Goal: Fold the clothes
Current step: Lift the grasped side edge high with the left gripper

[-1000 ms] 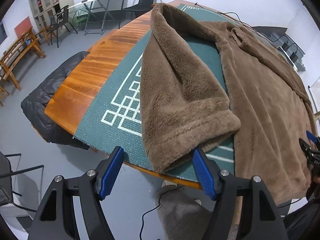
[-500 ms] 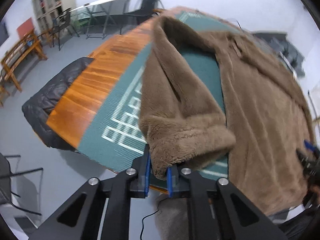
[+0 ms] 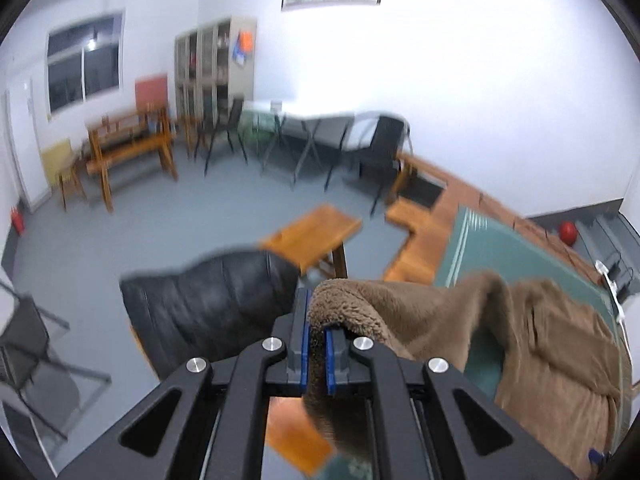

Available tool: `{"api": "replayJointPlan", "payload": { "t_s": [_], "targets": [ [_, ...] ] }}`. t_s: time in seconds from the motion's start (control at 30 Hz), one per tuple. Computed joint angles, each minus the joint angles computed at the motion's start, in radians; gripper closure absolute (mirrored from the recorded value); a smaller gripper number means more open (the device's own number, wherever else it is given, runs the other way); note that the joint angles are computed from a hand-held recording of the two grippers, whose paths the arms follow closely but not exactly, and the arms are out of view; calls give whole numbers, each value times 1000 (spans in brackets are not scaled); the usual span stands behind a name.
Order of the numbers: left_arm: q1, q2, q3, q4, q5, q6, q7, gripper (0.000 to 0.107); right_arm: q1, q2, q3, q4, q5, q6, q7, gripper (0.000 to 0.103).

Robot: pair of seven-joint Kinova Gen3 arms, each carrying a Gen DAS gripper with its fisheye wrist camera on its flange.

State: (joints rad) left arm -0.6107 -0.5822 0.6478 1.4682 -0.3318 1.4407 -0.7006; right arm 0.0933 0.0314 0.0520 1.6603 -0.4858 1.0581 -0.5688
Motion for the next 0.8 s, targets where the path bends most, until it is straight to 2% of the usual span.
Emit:
{"api": "replayJointPlan", "payload": {
  "t_s": [0.17, 0.27, 0.33, 0.43, 0.57, 0.67, 0.8],
  "targets": [
    [-33, 26, 2, -50, -70, -69, -67, 101, 0, 1, 0, -1, -1, 0, 1, 0],
    [-48, 80, 6, -63, -81, -67, -93, 101, 0, 3, -1, -2, -1, -1, 1, 0],
    [-28, 120, -7, -69, -84, -58, -90, 101, 0, 3, -1, -3, 0, -1, -1, 0],
    [14, 186, -48, -93, -67, -33, -54, 101, 0, 4, -1, -3, -1, -1, 0, 0],
    [99, 221, -178, -104, 21, -61, 2, 101, -1, 3, -2, -2, 0, -2, -1, 0],
    [147, 252, -223, -145, 57, -71, 35, 101, -1, 3, -2, -3, 0, -2, -2, 0],
    [205, 336, -151, -239, -2, -86, 55, 101, 0, 4, -1, -4, -2, -1, 1, 0]
  ]
}}
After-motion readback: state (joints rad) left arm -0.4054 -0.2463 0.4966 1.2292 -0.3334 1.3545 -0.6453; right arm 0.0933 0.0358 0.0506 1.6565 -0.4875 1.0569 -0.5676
